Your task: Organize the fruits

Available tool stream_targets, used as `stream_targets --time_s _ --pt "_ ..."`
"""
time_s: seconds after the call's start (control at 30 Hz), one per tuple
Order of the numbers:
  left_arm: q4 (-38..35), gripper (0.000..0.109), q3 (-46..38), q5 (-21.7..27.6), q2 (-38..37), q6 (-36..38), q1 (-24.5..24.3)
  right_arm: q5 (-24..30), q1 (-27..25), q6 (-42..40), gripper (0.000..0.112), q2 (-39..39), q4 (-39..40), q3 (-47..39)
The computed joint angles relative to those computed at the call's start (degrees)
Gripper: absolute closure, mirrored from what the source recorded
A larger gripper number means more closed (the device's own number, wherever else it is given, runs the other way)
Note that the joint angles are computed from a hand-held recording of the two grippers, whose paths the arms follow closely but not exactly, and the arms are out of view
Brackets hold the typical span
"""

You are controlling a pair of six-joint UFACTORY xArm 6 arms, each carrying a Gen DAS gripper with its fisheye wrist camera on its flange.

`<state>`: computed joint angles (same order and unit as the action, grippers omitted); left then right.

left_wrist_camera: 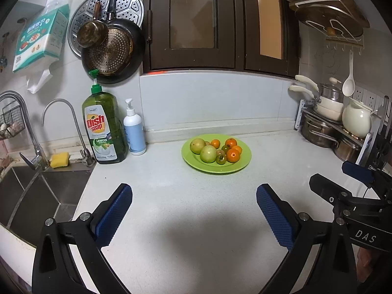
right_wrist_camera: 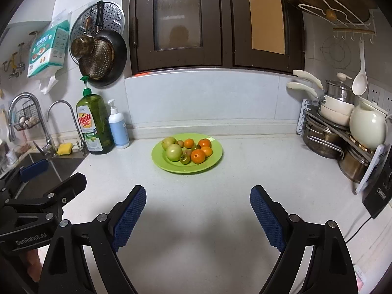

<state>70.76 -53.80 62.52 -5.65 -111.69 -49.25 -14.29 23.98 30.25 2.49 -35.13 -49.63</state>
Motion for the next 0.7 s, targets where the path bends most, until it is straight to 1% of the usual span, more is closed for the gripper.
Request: stream_targets --time_s 0.1,0.2,0.23,0.3,0.37,0.57,0.6,0.63,0.67,0.7 --pt "-0.3 0.006 -0.3 0.7 0.2 0.1 -0.5 -0.2 -1.0 4.0 0.025 -0.2 -4.2 -0.1" --pt "-0.4 0.006 -0.4 1.0 0.3 -0.1 -0.7 -0.4 -0.9 3.0 0.025 -0.5 -3.3 0.4" --pt "-0.4 0.006 -0.5 1.0 0.4 -0.1 -0.8 -0.4 -1.2 4.6 0.025 -0.5 -4.9 0.2" --pt "-0.5 0.006 -0.6 1.2 0.4 -0.1 -0.8 -0.5 -1.2 4.3 0.025 -0.6 -4.6 0.3" --pt "-0.7 0.006 -0.9 1.6 0.7 0.0 -1.0 -0.4 -1.5 6.1 0.025 -0.4 -6.6 0.0" --pt "-0.5 0.006 -1.2 1.7 1.0 -0.2 -1.0 -0.3 -1.5 5.4 0.025 -0.6 -5.6 0.2" --pt "-0.5 0.006 -1.1 1.6 0.9 -0.2 -1.0 -0.2 -1.9 7.7 0.025 -0.5 -8.2 -0.3" --pt "-0.5 0.006 -1.2 1.7 1.0 -0.2 -1.0 -0.2 -2.1 8.3 0.025 -0.4 -8.9 -0.5" --pt "-0.5 0.006 -1.3 1.7 1.0 -0.2 -1.0 -0.2 -1.8 6.8 0.025 -0.5 -7.2 -0.1" --pt "-0.5 0.006 -1.2 1.6 1.0 -0.1 -0.9 -0.2 -1.9 7.5 0.025 -0.4 -8.0 -0.3"
